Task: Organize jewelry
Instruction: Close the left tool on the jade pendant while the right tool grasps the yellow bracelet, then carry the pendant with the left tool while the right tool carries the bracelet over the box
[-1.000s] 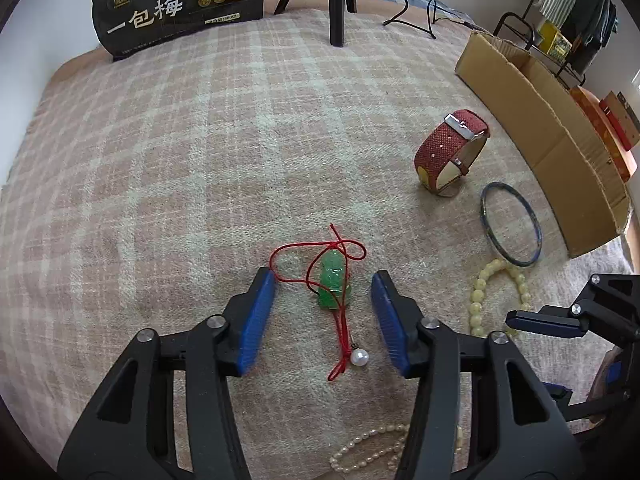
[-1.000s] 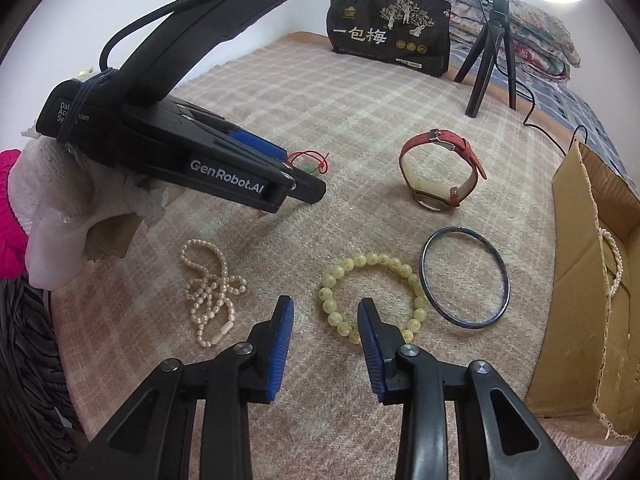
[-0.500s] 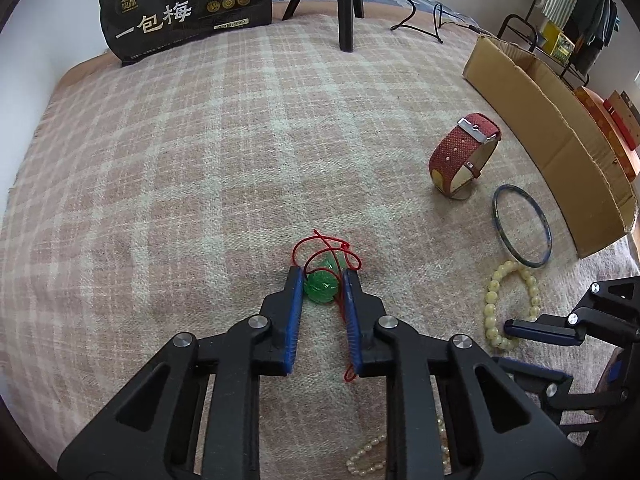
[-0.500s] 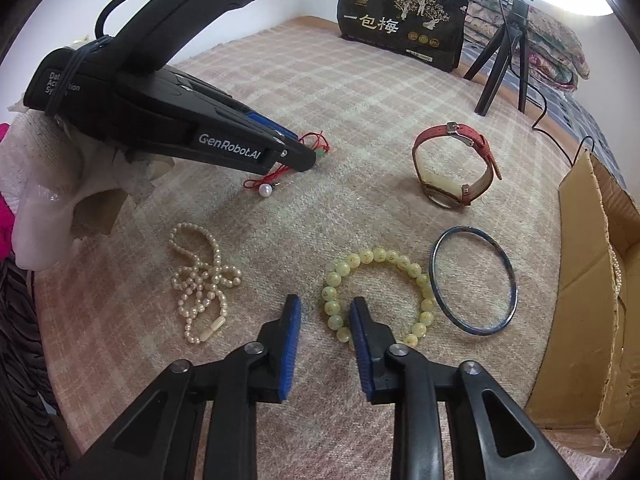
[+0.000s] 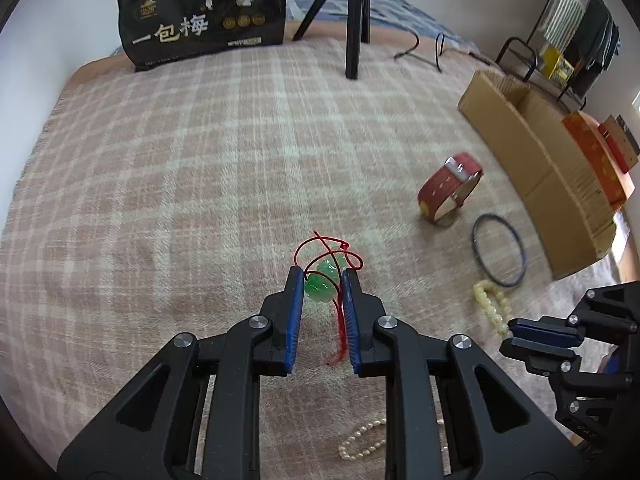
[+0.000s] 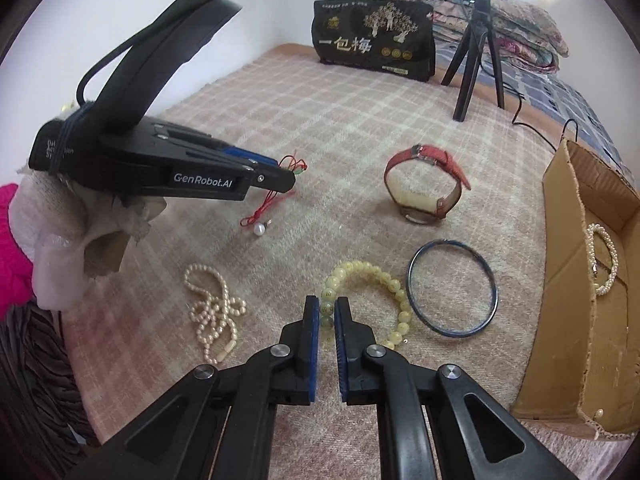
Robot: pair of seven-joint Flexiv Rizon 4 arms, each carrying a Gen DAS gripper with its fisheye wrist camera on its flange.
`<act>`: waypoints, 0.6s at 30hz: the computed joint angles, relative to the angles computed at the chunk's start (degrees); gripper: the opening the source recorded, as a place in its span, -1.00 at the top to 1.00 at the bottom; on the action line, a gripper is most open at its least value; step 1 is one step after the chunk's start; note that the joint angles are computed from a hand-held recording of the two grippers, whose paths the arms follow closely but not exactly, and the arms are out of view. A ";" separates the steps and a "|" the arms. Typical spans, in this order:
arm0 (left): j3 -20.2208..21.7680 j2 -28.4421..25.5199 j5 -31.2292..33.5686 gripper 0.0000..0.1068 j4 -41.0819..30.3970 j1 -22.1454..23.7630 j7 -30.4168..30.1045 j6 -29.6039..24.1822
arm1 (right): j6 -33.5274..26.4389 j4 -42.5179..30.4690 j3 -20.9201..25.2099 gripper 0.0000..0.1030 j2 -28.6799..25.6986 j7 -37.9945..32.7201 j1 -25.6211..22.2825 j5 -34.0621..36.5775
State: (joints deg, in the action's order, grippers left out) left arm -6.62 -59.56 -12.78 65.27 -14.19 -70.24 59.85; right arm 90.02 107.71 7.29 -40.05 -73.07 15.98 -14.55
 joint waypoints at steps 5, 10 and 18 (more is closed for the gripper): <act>-2.45 2.66 -1.77 0.66 3.36 1.52 1.25 3.25 | 2.33 1.07 -1.45 0.90 1.40 0.95 1.16 0.48; -4.13 5.01 -3.55 0.66 6.38 2.54 2.70 5.79 | 4.73 3.02 -4.43 0.90 3.31 2.35 3.82 0.54; -6.89 8.54 -6.74 0.66 11.16 4.25 5.07 9.66 | 8.72 7.09 -11.10 0.90 7.33 4.52 9.51 1.48</act>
